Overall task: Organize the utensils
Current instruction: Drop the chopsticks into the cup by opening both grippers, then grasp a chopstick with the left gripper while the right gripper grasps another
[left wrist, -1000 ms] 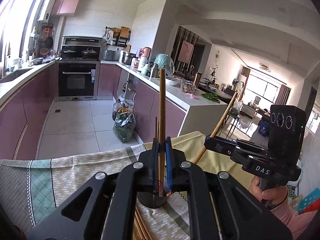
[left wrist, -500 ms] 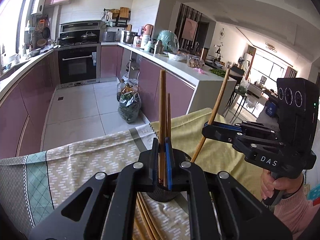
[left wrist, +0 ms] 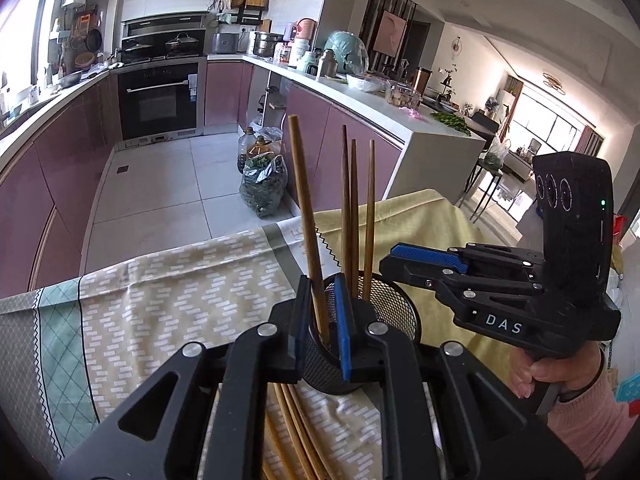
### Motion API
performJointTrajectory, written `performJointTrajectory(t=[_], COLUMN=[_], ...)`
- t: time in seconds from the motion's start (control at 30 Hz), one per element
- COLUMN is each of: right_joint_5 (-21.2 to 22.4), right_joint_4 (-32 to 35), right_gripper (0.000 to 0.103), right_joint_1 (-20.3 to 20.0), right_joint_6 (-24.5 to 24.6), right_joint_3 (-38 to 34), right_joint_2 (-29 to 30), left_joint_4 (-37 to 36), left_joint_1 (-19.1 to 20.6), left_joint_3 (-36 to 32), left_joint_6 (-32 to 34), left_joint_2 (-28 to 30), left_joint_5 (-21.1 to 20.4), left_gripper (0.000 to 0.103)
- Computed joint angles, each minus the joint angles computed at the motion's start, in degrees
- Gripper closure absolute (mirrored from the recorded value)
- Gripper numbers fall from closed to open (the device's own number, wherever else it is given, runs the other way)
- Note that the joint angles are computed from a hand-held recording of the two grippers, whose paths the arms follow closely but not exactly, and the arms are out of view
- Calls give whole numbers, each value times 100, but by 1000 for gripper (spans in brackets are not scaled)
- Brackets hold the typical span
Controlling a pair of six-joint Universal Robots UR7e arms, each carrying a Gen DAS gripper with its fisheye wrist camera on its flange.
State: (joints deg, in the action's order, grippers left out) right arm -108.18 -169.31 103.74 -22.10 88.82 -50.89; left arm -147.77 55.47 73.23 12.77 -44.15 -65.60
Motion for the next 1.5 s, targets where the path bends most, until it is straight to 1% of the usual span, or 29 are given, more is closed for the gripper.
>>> performJointTrajectory(t=[0.03,0.07,0.13,0.33,0.37,0.47,0.53,0.73,0.8,0.83,0.87,0.9,0.97,1.03,1.13,1.2,1.3,1.43,1.5], right_joint_5=[-16,12,50,327,308,398,469,585,569,596,592,519,388,325,408,570,874,829,891], right_joint_4=[-48,-40,14,372,310,238,237,245,245,215,115,-29,-341,-701,-964,-819,-243,244,415], right_gripper=[83,79,76,77,77,77,78,78,77,76,73,72,68,67,62,62,61,61,61], right_joint_1=[-17,-49,-98,-214,-204,-188,-188,-193,-194,-207,-210,-192,-132,-68,-1,10,-33,-12,-14], right_joint_6=[21,79,169,345,313,301,293,268,252,290,289,257,158,16,-137,-167,-70,-19,13], right_joint_3=[27,74,141,157,162,157,145,164,180,220,284,356,551,819,1210,1429,1581,1543,1474], right_joint_2=[-10,-43,-92,-47,-8,42,69,74,59,32,5,-18,-102,-242,-474,-614,-664,-364,-220], left_joint_4=[-18,-18,-19,300,312,323,272,110,-37,-151,-326,-412,-720,-950,-1107,-1001,-709,-442,-399], left_joint_1=[3,10,24,169,204,272,287,295,274,247,230,206,188,178,211,249,348,455,501], left_joint_3=[37,76,143,275,293,345,410,564,677,791,911,989,1249,1491,1868,2077,2329,2606,2701], left_joint_6=[-5,-14,-32,-274,-321,-401,-423,-441,-412,-404,-363,-356,-307,-279,-295,-393,-590,-861,-974], left_joint_2=[-11,-24,-48,-96,-103,-135,-149,-221,-269,-331,-386,-445,-596,-759,-1019,-1163,-1336,-1466,-1507], left_joint_5=[19,56,82,-47,-114,-287,-306,-283,-222,-182,-119,-77,11,128,230,310,266,142,41], left_gripper=[89,85,83,82,80,79,80,79,76,76,76,75,73,71,67,66,66,66,66])
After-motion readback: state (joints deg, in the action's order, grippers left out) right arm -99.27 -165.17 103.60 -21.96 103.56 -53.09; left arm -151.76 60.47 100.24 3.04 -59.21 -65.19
